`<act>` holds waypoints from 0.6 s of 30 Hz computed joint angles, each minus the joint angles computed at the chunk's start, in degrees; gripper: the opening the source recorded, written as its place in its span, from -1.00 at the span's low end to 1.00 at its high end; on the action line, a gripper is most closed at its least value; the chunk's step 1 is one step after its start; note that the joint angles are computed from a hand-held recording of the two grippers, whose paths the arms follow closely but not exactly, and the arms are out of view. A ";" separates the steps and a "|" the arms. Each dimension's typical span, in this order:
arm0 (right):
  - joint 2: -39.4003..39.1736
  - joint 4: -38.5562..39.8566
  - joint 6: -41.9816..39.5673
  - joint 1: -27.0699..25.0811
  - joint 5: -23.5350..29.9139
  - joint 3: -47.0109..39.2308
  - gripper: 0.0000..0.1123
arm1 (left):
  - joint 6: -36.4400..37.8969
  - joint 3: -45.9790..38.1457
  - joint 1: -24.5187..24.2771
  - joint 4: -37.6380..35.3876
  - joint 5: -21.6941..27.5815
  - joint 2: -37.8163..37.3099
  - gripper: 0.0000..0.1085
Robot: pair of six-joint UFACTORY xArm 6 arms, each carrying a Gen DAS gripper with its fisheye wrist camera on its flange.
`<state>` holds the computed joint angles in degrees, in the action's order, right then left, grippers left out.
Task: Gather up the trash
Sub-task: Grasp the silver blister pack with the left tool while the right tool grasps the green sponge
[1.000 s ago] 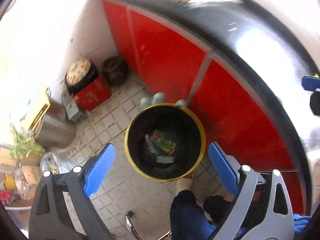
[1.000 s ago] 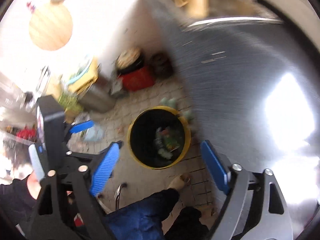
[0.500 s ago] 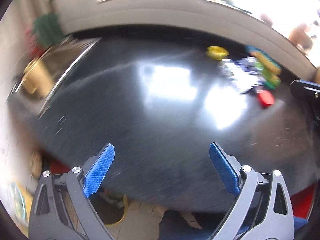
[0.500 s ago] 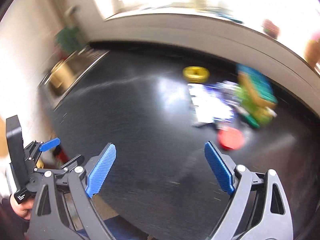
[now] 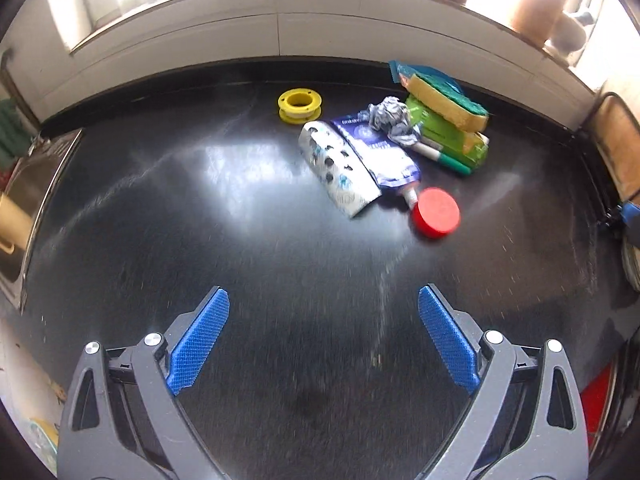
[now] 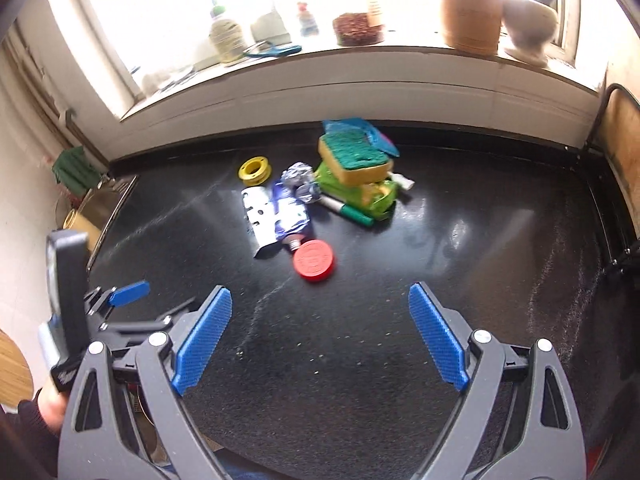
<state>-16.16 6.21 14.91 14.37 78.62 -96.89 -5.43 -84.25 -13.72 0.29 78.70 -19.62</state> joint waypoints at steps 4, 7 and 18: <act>2.17 1.67 -2.33 -2.48 -0.57 -1.72 0.55 | -2.21 -4.30 0.69 0.26 -1.72 6.98 0.71; 4.54 2.72 -3.67 -3.69 -0.75 -3.65 0.55 | -4.83 -7.96 1.57 0.24 -2.91 12.82 0.71; 20.74 3.73 -9.33 -5.67 1.79 -18.48 0.55 | -7.79 -16.38 1.51 0.37 -3.67 26.61 0.71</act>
